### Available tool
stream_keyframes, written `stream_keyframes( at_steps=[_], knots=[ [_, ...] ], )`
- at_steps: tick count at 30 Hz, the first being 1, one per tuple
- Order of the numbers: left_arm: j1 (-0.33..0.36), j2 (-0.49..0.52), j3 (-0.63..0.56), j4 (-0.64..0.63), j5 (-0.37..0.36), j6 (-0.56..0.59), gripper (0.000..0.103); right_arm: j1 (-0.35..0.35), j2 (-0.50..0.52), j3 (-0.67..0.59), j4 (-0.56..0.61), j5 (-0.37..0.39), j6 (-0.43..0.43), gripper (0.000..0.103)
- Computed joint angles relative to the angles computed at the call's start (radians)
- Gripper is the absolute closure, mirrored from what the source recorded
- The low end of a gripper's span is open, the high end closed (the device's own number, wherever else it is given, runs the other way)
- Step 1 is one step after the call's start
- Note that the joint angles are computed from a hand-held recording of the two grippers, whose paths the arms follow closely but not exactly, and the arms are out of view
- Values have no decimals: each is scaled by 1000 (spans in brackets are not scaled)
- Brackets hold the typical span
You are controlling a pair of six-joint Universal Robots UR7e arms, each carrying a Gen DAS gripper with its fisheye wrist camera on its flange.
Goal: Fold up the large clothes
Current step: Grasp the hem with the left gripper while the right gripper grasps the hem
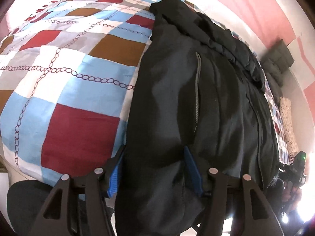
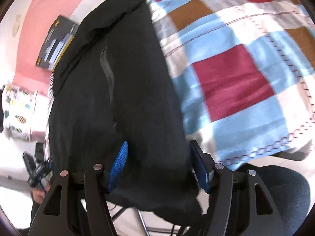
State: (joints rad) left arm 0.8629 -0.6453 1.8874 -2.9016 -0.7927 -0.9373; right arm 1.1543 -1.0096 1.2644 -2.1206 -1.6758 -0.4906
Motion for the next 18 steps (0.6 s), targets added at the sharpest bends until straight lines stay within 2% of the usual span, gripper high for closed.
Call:
stream_keyframes(
  at_steps=[2, 5, 9, 12, 13, 14, 16, 17, 18],
  knots=[
    [-4, -4, 8, -11, -22, 19, 46, -3, -6, -7, 31, 18, -9, 39],
    [3, -9, 42, -115, -123, 62, 46, -16, -8, -31, 111, 59, -19, 41],
    [11, -5, 24, -59, -133, 68, 44, -2, 31, -78, 152, -11, -12, 41],
    [21, -8, 19, -45, -150, 48, 44, 8, 43, -90, 161, -32, 3, 42],
    [15, -12, 25, -40, -144, 44, 44, 10, 37, -82, 153, -34, -1, 50],
    [12, -14, 21, -22, -139, 41, 49, 10, 29, -73, 147, -31, -6, 56],
    [3, -22, 21, 12, -120, 22, 66, -5, 10, -63, 155, 31, -4, 74],
    [-1, -28, 26, 11, -117, 11, 78, -10, 4, -59, 156, 57, 0, 76],
    [-6, -38, 36, 1, -111, -3, 84, -11, -4, -50, 146, 72, 4, 80]
  ],
)
